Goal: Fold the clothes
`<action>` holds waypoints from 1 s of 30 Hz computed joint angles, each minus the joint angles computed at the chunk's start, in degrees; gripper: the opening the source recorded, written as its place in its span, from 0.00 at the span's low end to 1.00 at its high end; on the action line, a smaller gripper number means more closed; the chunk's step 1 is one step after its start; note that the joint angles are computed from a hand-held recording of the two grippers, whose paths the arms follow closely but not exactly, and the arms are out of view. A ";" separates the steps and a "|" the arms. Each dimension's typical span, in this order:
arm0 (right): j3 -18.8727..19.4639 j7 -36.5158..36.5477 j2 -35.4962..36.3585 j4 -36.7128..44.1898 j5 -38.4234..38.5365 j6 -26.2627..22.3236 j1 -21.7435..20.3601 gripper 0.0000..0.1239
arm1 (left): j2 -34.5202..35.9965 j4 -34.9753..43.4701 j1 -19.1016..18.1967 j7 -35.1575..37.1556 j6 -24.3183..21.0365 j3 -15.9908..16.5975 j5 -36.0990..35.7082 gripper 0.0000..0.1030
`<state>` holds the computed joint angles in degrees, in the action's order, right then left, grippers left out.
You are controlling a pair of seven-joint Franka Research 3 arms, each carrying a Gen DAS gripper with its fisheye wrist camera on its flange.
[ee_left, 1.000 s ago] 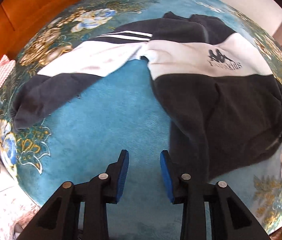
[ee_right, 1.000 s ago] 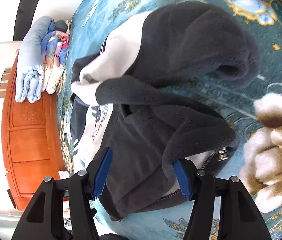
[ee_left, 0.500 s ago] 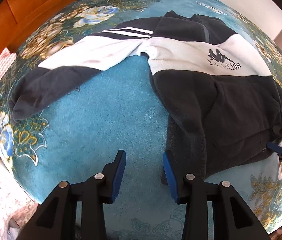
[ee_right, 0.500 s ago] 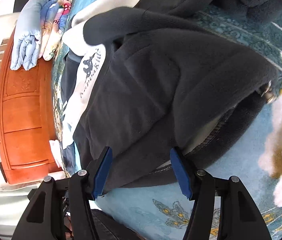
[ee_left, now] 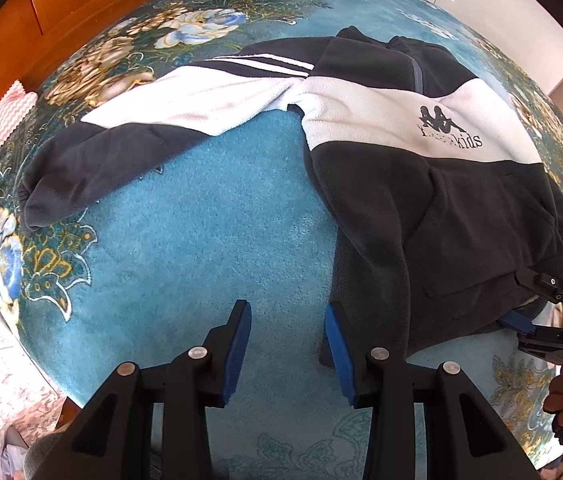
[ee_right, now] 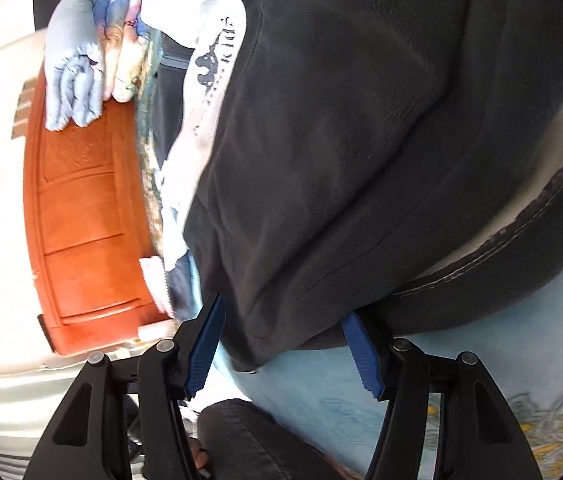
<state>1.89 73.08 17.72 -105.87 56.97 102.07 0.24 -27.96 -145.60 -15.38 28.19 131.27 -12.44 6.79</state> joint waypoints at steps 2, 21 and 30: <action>0.35 -0.19 0.02 -0.47 1.53 -0.45 -0.12 0.40 | 0.03 0.03 -0.11 0.10 0.12 0.04 -0.09 0.41; 3.80 1.47 4.64 10.66 6.37 0.30 1.55 0.06 | 16.13 15.59 -3.94 14.26 -4.33 -3.66 5.48 0.59; 3.94 1.92 5.51 12.43 6.19 -0.99 0.91 0.06 | 21.26 20.81 -3.53 3.36 -15.59 -4.30 13.29 0.59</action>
